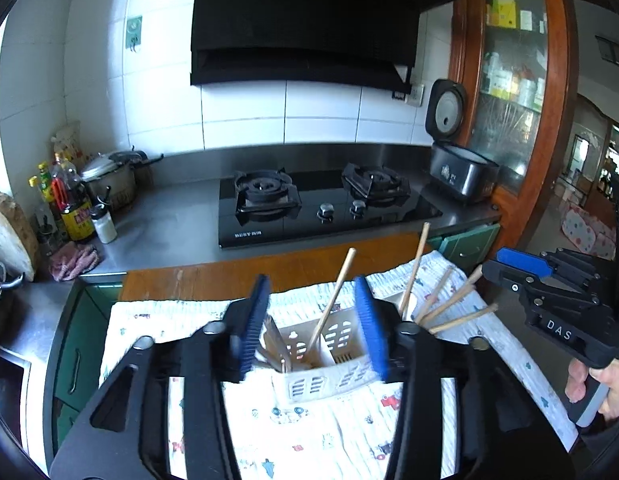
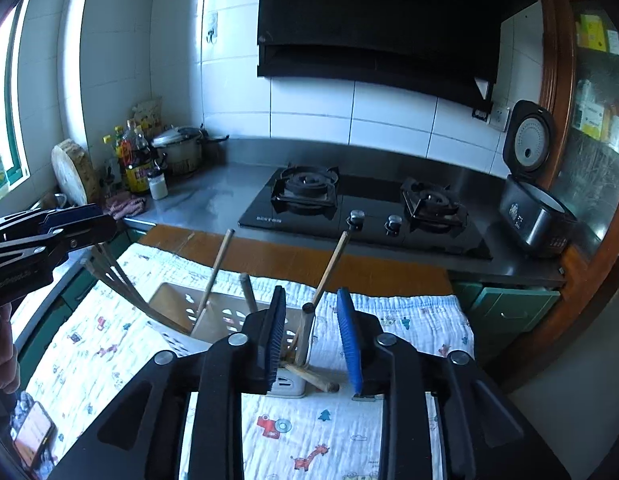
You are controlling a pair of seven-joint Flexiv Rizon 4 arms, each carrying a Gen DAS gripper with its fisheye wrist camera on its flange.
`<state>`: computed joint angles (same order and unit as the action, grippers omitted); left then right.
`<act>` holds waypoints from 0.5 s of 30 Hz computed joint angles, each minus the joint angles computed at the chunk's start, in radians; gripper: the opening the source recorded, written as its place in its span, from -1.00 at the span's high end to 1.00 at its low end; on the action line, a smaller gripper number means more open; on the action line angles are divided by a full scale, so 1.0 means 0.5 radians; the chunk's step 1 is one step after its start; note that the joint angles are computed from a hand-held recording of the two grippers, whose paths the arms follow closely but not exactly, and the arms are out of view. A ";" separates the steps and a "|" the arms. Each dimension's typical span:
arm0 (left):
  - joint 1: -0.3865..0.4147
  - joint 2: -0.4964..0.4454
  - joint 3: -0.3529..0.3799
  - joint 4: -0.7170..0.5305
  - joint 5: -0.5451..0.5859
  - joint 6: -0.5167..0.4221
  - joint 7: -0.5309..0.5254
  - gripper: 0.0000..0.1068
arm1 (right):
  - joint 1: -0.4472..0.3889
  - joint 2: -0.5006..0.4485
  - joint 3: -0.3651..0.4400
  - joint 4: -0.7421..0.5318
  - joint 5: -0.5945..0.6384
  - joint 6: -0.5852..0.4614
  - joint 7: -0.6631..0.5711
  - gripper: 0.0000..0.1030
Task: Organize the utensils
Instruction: 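Open both tools to release the chopsticks and pull back from the holder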
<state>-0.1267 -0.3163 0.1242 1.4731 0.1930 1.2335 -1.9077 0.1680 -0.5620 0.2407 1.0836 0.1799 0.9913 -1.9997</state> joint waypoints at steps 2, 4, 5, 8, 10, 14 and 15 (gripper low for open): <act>-0.045 0.076 0.036 0.085 0.073 0.044 -0.069 0.00 | -0.023 0.077 0.018 0.106 0.034 0.083 -0.030 0.28; -0.065 0.159 0.034 0.201 0.109 0.101 -0.126 -0.20 | -0.059 0.143 0.053 0.186 0.088 0.108 -0.067 0.16; -0.087 0.198 0.048 0.244 0.164 0.112 -0.178 -0.30 | -0.081 0.181 0.075 0.233 0.129 0.122 -0.093 0.12; -0.160 0.310 0.094 0.343 0.429 0.113 -0.426 -0.47 | -0.131 0.318 0.118 0.439 0.247 0.230 -0.198 -0.08; -0.172 0.375 0.084 0.407 0.567 0.109 -0.563 -0.60 | -0.148 0.393 0.130 0.559 0.306 0.280 -0.252 -0.18; -0.187 0.516 0.035 0.549 0.873 0.062 -0.868 -0.81 | -0.202 0.535 0.166 0.770 0.505 0.319 -0.388 -0.47; -0.181 0.543 0.016 0.573 0.943 0.042 -0.929 -0.84 | -0.208 0.567 0.167 0.818 0.549 0.323 -0.424 -0.49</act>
<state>-0.2173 -0.0446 0.1324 1.7598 0.6648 1.2543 -2.3724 0.0642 -0.2783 0.3240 1.4927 0.4544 1.1528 -2.2119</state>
